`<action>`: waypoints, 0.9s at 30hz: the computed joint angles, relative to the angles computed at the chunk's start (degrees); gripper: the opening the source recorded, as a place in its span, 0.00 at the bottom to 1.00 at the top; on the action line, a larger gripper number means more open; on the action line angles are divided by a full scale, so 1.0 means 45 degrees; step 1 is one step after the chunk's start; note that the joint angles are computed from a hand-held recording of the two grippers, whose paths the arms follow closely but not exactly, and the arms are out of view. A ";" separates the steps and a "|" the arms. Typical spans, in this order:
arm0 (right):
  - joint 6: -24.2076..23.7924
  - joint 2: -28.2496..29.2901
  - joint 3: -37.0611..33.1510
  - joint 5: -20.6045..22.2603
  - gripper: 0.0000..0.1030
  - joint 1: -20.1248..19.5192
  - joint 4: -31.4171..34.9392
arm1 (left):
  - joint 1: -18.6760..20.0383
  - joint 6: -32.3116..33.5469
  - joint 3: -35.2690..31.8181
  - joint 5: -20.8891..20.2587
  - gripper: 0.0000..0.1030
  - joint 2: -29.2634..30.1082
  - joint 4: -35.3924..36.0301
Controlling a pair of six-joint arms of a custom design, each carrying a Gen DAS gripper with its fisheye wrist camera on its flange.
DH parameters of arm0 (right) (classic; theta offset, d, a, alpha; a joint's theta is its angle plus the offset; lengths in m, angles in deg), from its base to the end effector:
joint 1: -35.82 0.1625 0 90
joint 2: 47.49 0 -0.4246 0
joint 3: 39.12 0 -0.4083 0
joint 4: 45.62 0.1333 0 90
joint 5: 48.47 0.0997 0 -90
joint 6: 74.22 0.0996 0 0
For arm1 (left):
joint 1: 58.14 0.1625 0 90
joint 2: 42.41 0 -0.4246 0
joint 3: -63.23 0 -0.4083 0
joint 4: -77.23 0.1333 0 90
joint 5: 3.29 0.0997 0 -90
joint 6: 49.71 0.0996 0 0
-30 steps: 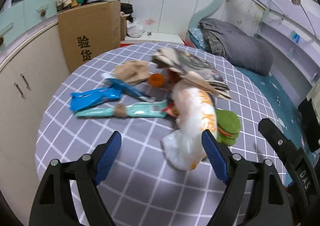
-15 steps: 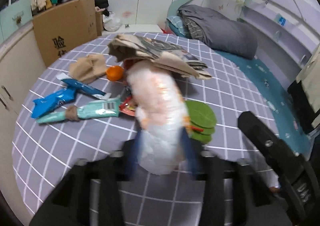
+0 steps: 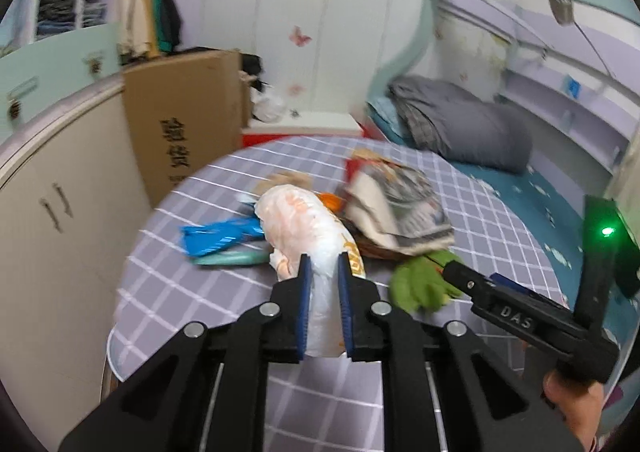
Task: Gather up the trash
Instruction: 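Grasp the white plastic bag with the left tool while the right tool grasps the green leaves, carry toward wastebasket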
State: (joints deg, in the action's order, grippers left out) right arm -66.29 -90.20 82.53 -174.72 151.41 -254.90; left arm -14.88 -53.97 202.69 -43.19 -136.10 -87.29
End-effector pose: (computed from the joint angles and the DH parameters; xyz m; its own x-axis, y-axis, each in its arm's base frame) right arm 0.2910 -0.4353 0.0531 -0.9296 0.0918 0.3571 -0.2029 0.6813 -0.7033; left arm -0.1298 -0.4101 0.2856 -0.7538 0.1690 -0.6350 0.5841 0.6151 -0.5296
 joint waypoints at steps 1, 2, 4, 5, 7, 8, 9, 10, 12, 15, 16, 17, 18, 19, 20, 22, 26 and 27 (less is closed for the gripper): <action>-0.0073 0.0062 -0.0255 -0.0072 0.85 -0.0011 0.0404 | 0.0041 -0.0083 0.0034 0.0169 0.12 -0.0228 0.0028; -0.0116 0.0107 -0.0437 -0.0131 0.85 -0.0043 0.0692 | 0.0067 -0.0241 0.0046 0.0249 0.12 -0.0442 0.0211; -0.0334 0.0199 -0.0925 -0.0235 0.85 -0.0123 0.1558 | 0.0262 -0.0329 -0.0076 0.0330 0.12 -0.0639 0.0474; -0.0491 0.0273 -0.1130 -0.0343 0.85 -0.0130 0.1869 | 0.0319 -0.0403 -0.0115 0.0398 0.12 -0.0619 0.0526; -0.0776 0.0402 -0.1462 -0.0650 0.82 -0.0089 0.2467 | 0.0509 -0.0531 -0.0172 0.0305 0.12 -0.0898 0.0825; -0.0978 0.0468 -0.1568 -0.0753 0.61 -0.0040 0.2626 | 0.0579 -0.0565 -0.0159 0.0239 0.12 -0.1048 0.0912; -0.1075 0.0520 -0.1653 -0.0939 0.50 0.0008 0.2852 | 0.0631 -0.0548 -0.0163 0.0203 0.12 -0.1151 0.0974; -0.1185 0.0565 -0.1704 -0.1145 0.49 0.0053 0.2938 | 0.0642 -0.0563 -0.0169 0.0206 0.12 -0.1248 0.1062; -0.1233 0.0507 -0.1599 -0.0823 0.28 0.0033 0.2958 | 0.0659 -0.0629 -0.0153 0.0153 0.12 -0.1310 0.1081; -0.1333 0.0459 -0.1139 -0.0560 0.21 0.0192 0.2159 | 0.0647 -0.0698 -0.0069 0.0160 0.12 -0.1614 0.1247; -0.1411 0.0432 -0.0971 -0.0483 0.21 0.0281 0.1776 | 0.0652 -0.0658 -0.0039 0.0135 0.12 -0.1741 0.1275; -0.1457 0.0354 -0.0744 -0.0328 0.21 0.0428 0.1333 | 0.0676 -0.0621 -0.0048 0.0125 0.12 -0.1762 0.1261; -0.1429 0.0231 -0.0520 -0.0123 0.21 0.0578 0.1019 | 0.0675 -0.0662 -0.0053 0.0141 0.12 -0.1860 0.1374; -0.1448 0.0133 -0.0345 -0.0044 0.21 0.0768 0.0756 | 0.0689 -0.0698 -0.0042 0.0096 0.12 -0.2030 0.1458; -0.1456 0.0083 -0.0290 -0.0078 0.21 0.0953 0.0641 | 0.0675 -0.0731 -0.0015 0.0064 0.12 -0.2155 0.1495; -0.1498 -0.0049 -0.0245 -0.0050 0.21 0.1407 0.0508 | 0.0637 -0.0809 0.0003 0.0020 0.12 -0.2419 0.1580; -0.1600 -0.0142 -0.0669 0.0311 0.21 0.2108 0.0738 | 0.0526 -0.0850 0.0071 -0.0040 0.12 -0.3157 0.1811; -0.1677 -0.0106 -0.0781 0.0453 0.21 0.2270 0.0765 | 0.0522 -0.0829 0.0093 -0.0055 0.12 -0.3341 0.1832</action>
